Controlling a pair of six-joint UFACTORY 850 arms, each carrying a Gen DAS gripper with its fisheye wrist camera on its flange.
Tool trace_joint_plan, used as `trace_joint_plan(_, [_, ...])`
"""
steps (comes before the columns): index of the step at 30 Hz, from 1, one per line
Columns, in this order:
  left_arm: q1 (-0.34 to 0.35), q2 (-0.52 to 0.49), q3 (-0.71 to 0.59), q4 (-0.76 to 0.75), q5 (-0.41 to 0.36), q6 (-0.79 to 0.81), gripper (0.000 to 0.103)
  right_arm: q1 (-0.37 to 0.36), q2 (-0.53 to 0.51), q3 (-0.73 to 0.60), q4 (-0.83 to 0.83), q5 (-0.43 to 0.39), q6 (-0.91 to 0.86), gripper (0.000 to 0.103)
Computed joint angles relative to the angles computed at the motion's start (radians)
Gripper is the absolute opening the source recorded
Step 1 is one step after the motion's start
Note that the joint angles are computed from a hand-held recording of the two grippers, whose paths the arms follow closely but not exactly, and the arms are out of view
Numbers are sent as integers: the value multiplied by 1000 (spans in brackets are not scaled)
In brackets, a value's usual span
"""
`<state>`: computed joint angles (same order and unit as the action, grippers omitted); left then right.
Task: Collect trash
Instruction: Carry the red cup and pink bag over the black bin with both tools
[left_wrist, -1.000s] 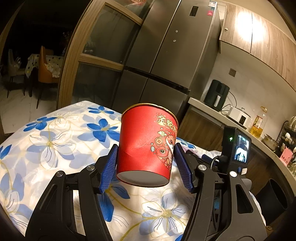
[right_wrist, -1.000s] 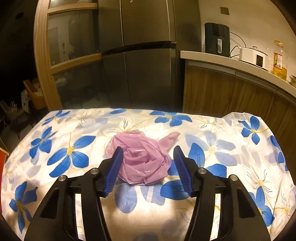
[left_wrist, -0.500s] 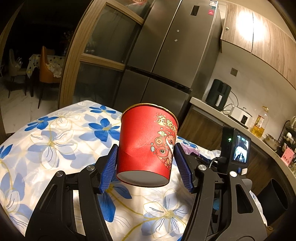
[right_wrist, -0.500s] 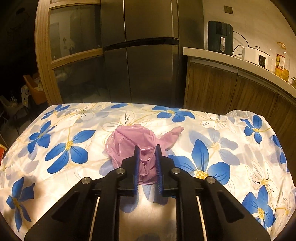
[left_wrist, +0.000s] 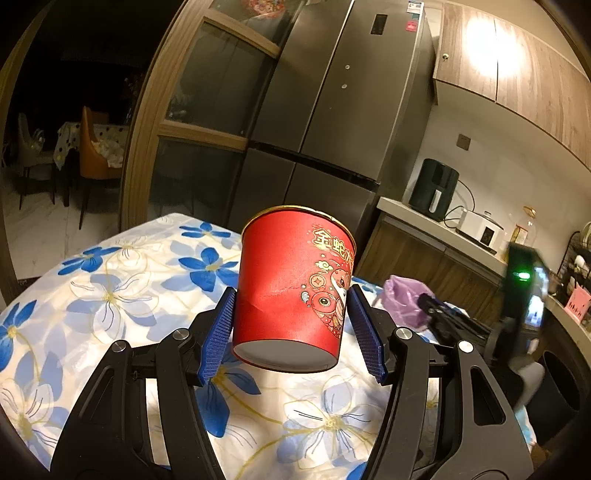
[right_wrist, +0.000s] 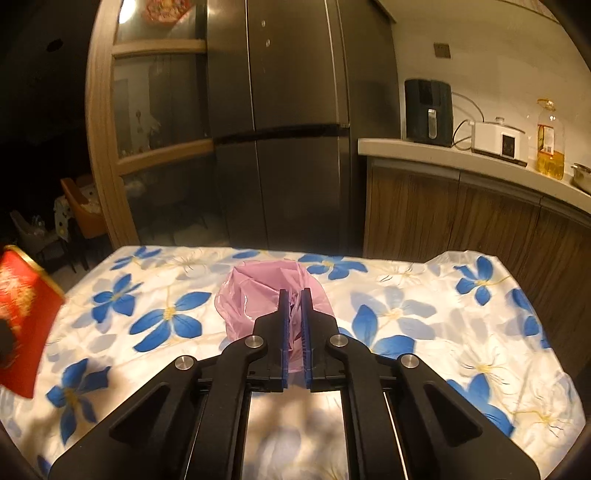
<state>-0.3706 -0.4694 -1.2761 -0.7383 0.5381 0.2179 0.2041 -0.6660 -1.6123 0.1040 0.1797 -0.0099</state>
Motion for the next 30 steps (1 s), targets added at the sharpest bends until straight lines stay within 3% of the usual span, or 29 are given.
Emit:
trace_joint_plan(3, [-13, 10, 4, -14, 11, 25, 60, -6, 72, 90, -105, 63, 108, 7])
trace_joint_plan(11, [-54, 43, 19, -30, 22, 57, 60, -27, 225, 275, -190, 160, 192, 6])
trace_joint_plan(30, [-193, 45, -7, -22, 24, 102, 60, -134, 461, 551, -59, 273, 84, 5])
